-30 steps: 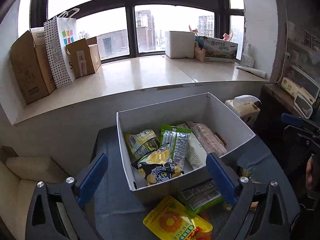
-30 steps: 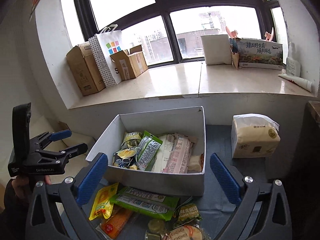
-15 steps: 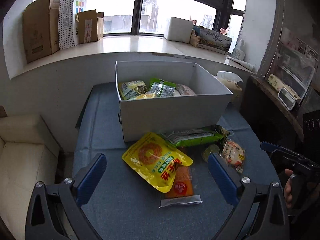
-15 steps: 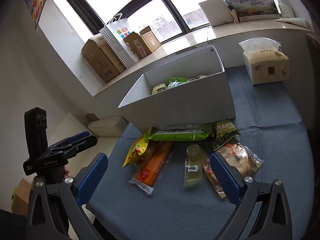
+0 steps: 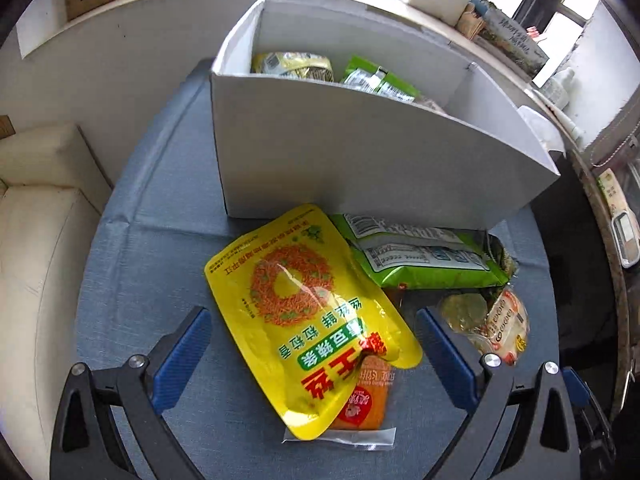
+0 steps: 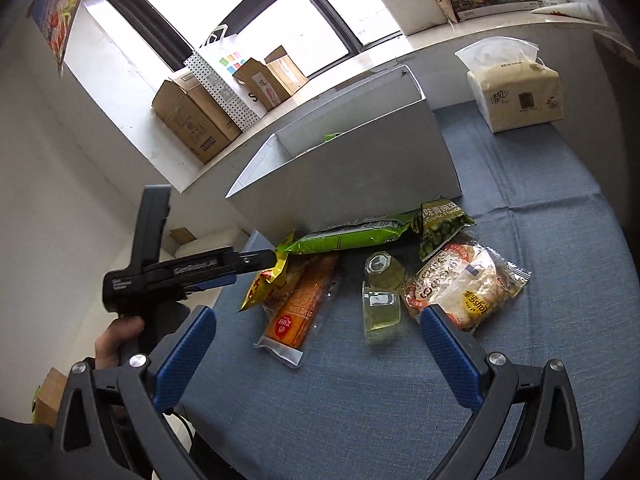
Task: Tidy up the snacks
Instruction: 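Grasp the yellow noodle pouch with the left gripper and lift it, then grasp the green snack bag with the right gripper while the left holds the yellow pouch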
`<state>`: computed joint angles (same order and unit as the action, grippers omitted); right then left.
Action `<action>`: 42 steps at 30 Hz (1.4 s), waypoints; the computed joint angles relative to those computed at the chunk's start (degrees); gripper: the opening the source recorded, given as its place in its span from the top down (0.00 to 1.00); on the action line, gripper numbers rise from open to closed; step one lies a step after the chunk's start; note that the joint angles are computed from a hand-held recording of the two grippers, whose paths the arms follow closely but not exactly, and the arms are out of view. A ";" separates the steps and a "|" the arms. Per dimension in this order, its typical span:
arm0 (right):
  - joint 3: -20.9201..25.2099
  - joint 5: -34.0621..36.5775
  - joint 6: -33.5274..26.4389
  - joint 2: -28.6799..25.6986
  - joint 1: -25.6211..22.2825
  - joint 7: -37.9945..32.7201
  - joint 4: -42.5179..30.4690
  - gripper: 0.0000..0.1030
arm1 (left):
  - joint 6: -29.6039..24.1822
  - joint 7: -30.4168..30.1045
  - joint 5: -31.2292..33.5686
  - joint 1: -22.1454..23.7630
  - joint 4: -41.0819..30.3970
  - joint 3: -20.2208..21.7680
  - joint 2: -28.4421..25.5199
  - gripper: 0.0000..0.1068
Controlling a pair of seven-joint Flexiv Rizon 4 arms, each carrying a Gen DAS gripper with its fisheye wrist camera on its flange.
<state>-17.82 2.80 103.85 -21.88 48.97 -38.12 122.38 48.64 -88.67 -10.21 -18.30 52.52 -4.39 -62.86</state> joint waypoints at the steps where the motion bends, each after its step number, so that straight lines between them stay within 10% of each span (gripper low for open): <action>1: -0.77 0.33 0.37 0.08 0.67 0.05 0.32 0.00 | -2.86 -1.91 0.77 -1.09 -3.49 1.86 -1.59 0.04; 5: -3.62 2.34 0.95 0.39 3.33 -0.23 1.50 0.00 | -5.45 -5.12 3.02 -2.12 -9.28 3.28 -4.64 0.09; 12: -1.02 4.35 2.02 0.43 1.18 -0.20 2.22 0.00 | 3.04 0.55 0.51 0.90 3.16 -1.50 1.01 0.55; 20: -1.12 2.17 -0.34 -0.12 1.72 -1.03 0.35 0.00 | 13.97 11.49 -8.37 8.76 19.87 -9.72 8.82 0.77; 31: -4.87 -8.30 -5.83 -2.48 3.88 -0.07 -4.51 0.00 | 23.16 26.28 -16.20 13.81 30.59 -15.87 15.80 0.79; 39: -14.13 -30.78 -21.87 -8.07 6.92 -7.42 -13.38 0.00 | 28.47 33.81 -19.69 16.49 37.80 -19.67 20.40 0.79; 42: -8.55 -33.48 -30.09 -10.53 1.36 -14.37 -19.36 0.00 | 29.74 35.05 -20.63 17.23 39.78 -20.32 21.54 0.79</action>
